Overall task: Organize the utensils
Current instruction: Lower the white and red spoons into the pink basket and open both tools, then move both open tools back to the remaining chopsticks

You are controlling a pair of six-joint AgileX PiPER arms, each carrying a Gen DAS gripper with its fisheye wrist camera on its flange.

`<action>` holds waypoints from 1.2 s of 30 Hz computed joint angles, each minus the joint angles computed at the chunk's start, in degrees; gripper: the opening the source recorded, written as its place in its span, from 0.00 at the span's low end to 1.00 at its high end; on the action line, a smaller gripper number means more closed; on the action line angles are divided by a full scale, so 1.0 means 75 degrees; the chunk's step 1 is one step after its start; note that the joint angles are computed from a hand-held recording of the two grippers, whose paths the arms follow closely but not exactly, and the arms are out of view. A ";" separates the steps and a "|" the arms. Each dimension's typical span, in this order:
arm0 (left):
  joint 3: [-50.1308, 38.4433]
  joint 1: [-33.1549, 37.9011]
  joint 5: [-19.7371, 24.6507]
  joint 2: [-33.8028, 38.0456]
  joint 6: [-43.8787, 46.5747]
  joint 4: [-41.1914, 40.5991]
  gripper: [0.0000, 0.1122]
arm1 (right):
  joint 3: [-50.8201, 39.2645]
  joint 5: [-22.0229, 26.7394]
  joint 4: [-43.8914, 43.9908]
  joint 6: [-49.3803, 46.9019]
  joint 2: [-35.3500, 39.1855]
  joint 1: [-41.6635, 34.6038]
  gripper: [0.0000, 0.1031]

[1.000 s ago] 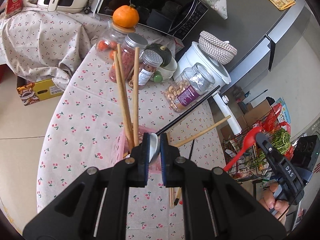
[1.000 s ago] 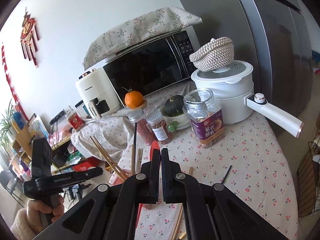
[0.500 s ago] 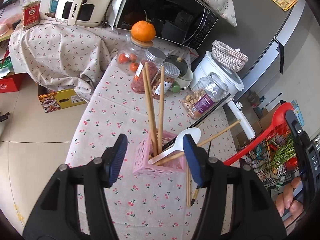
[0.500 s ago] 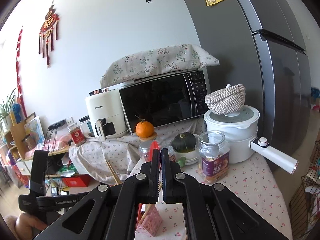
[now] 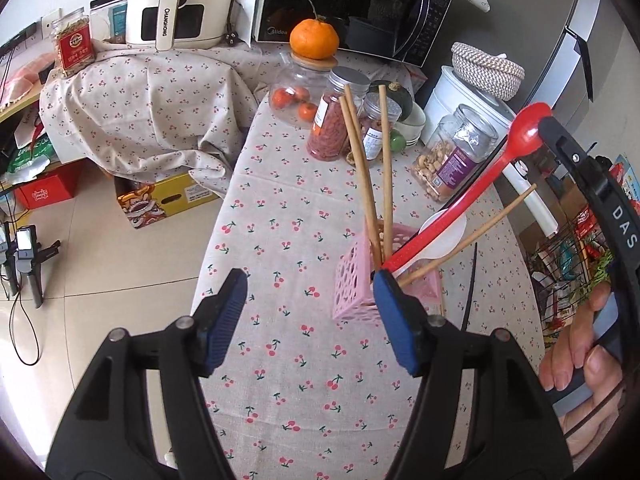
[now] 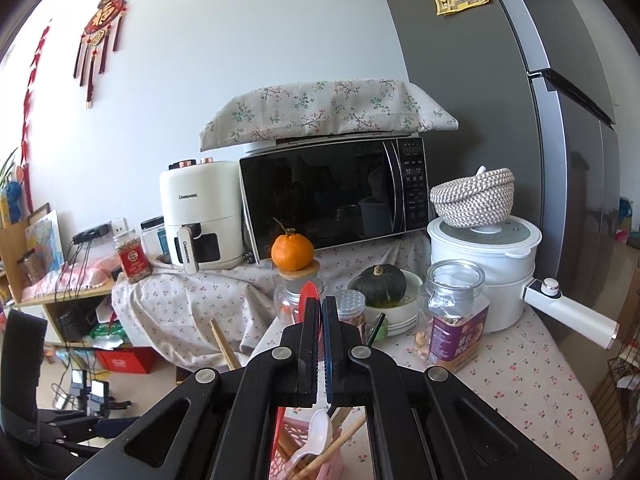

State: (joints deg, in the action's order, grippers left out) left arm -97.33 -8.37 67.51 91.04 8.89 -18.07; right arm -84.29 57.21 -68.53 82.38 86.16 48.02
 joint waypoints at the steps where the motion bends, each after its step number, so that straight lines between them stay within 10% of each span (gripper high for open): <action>1: 0.0001 0.0008 0.0000 -0.0005 0.0019 0.0031 0.60 | 0.0020 -0.0021 0.0028 0.0035 0.0082 -0.0020 0.02; 12: 0.0031 -0.0110 0.0049 -0.0045 0.0091 0.0072 0.63 | 0.0584 -0.1320 0.1322 -0.0151 -0.0241 -0.0556 0.22; 24: 0.0517 -0.0963 -0.0287 -0.0513 -0.0010 0.0315 0.74 | 0.1159 -0.0499 0.2685 -0.1953 -0.1991 -0.0651 0.54; 36: 0.1559 -0.2570 -0.0712 -0.1132 -0.0522 0.1130 0.75 | 0.2069 0.0263 0.6449 -0.4397 -0.3035 -0.3624 0.67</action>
